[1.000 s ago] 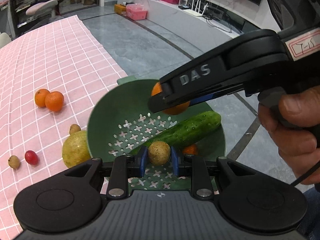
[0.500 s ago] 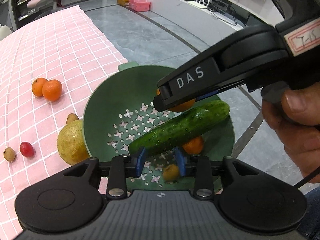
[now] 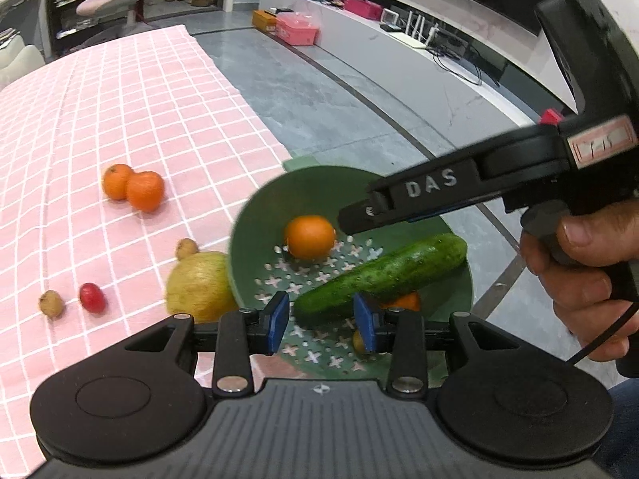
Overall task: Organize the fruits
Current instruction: 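Open the right tool to release the mandarin and withdraw both tools from the colander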
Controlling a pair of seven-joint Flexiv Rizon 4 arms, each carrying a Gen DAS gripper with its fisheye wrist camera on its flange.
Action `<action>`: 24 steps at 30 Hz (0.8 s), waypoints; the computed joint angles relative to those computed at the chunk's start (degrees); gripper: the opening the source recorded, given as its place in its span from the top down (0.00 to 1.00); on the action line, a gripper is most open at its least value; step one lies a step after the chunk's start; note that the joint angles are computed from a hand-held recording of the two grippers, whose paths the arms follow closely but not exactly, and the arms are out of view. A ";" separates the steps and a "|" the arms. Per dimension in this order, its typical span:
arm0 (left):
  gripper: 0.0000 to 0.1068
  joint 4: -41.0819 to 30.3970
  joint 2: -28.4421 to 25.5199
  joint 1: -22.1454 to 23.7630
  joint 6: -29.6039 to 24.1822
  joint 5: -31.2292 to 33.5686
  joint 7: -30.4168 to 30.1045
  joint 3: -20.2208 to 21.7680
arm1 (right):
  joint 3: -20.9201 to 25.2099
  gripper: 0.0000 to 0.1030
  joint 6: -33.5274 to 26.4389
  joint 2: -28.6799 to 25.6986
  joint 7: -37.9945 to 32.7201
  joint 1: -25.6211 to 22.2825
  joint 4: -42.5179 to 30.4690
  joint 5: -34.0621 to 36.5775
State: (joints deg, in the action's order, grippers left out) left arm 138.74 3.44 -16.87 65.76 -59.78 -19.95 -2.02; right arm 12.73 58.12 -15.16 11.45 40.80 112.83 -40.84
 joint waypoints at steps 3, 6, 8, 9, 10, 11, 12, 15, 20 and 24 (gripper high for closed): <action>0.55 0.05 1.04 0.74 -0.70 -0.32 1.20 1.00 | -0.41 0.43 0.48 -0.14 0.51 0.32 -0.29 -1.58; 0.53 0.18 1.90 1.72 -0.69 -0.33 2.56 1.97 | -0.62 0.42 -0.24 -0.56 0.20 0.74 -1.36 -2.82; 0.53 0.00 2.30 2.75 -1.21 0.13 2.71 2.75 | -0.90 0.39 -0.20 -1.03 0.28 1.01 -2.09 -3.86; 0.53 -0.10 2.47 3.26 -1.52 0.39 2.78 3.10 | -1.04 0.39 -0.17 -1.35 0.29 1.19 -2.53 -4.38; 0.52 -0.25 2.52 3.79 -1.74 0.53 3.04 3.44 | -1.09 0.39 -0.22 -1.65 0.14 1.37 -2.96 -4.70; 0.52 -0.40 2.50 4.29 -1.75 0.65 3.36 3.69 | -1.10 0.39 -0.35 -2.07 -0.29 1.52 -3.52 -4.78; 0.52 -0.52 2.44 4.72 -1.65 0.66 3.74 3.87 | -1.09 0.39 -0.55 -2.44 -0.84 1.64 -4.06 -4.66; 0.50 -0.90 2.14 6.01 -1.57 0.47 4.89 4.35 | -1.03 0.38 -1.53 -3.62 -2.70 2.17 -5.86 -3.69; 0.50 -1.59 1.21 8.15 -2.13 -0.04 7.00 4.95 | -1.81 0.38 -1.83 -5.40 -4.04 3.35 -8.52 -3.58; 0.50 -2.21 0.04 9.71 -2.52 -0.80 8.86 5.04 | -1.84 0.38 -2.81 -7.34 -6.80 4.19 -11.16 -1.98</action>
State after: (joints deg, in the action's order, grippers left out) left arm 136.53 3.47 -7.16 63.24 -60.58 -11.09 3.01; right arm 10.89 55.31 -22.49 4.65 44.99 101.67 -42.82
